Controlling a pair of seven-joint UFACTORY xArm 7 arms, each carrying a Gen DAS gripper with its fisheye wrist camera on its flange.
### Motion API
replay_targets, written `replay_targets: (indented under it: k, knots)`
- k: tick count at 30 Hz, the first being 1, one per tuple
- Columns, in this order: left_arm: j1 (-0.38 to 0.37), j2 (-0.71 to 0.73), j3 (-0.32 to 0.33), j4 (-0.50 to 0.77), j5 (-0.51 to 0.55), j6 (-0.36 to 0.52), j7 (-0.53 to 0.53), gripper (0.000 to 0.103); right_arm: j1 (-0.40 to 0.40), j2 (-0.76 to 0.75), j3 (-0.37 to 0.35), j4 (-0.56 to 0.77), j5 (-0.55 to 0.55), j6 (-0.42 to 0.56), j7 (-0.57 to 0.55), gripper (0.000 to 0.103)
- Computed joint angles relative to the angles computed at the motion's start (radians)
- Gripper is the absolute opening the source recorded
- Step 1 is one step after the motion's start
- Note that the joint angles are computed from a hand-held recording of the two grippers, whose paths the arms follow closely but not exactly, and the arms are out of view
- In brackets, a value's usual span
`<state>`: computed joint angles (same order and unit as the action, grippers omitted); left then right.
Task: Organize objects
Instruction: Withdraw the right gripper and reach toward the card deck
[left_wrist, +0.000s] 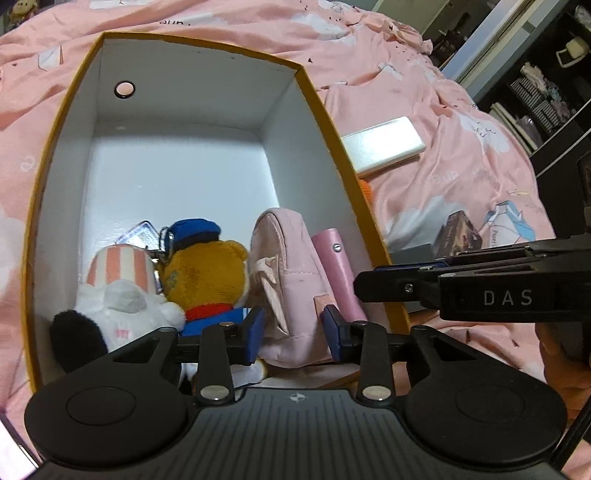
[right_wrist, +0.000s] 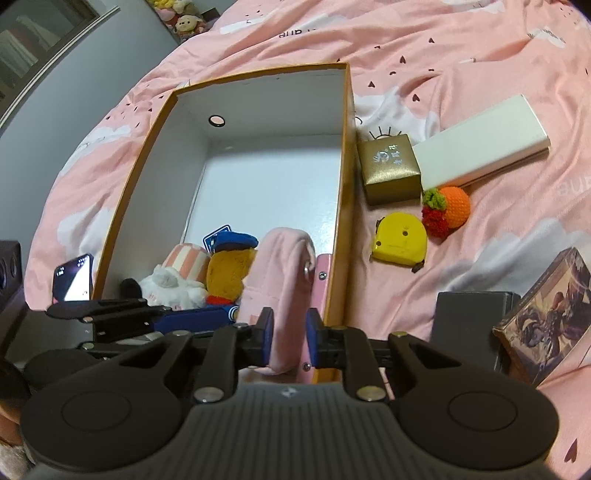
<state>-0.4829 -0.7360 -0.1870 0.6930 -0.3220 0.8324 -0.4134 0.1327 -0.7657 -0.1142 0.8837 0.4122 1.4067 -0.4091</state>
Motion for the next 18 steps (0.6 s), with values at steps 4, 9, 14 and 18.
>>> replay_targets:
  k: [4, 9, 14, 18]
  knots:
    - [-0.019, 0.008, 0.010, 0.002, -0.011, 0.009, 0.026, 0.039, 0.002, 0.005, 0.007, -0.018, -0.008, 0.000, -0.008, 0.012]
    - [-0.032, 0.024, 0.001, 0.003, -0.036, -0.004, 0.035, 0.039, 0.002, -0.007, 0.002, -0.029, -0.002, -0.015, -0.028, 0.016]
    - [-0.010, -0.006, -0.022, 0.003, 0.001, -0.007, 0.007, 0.039, 0.005, -0.030, -0.025, -0.027, 0.025, -0.028, -0.053, 0.022]
    - [-0.007, -0.035, -0.044, -0.001, 0.028, -0.048, -0.012, 0.039, 0.001, -0.055, -0.042, -0.030, 0.051, -0.067, -0.073, 0.037]
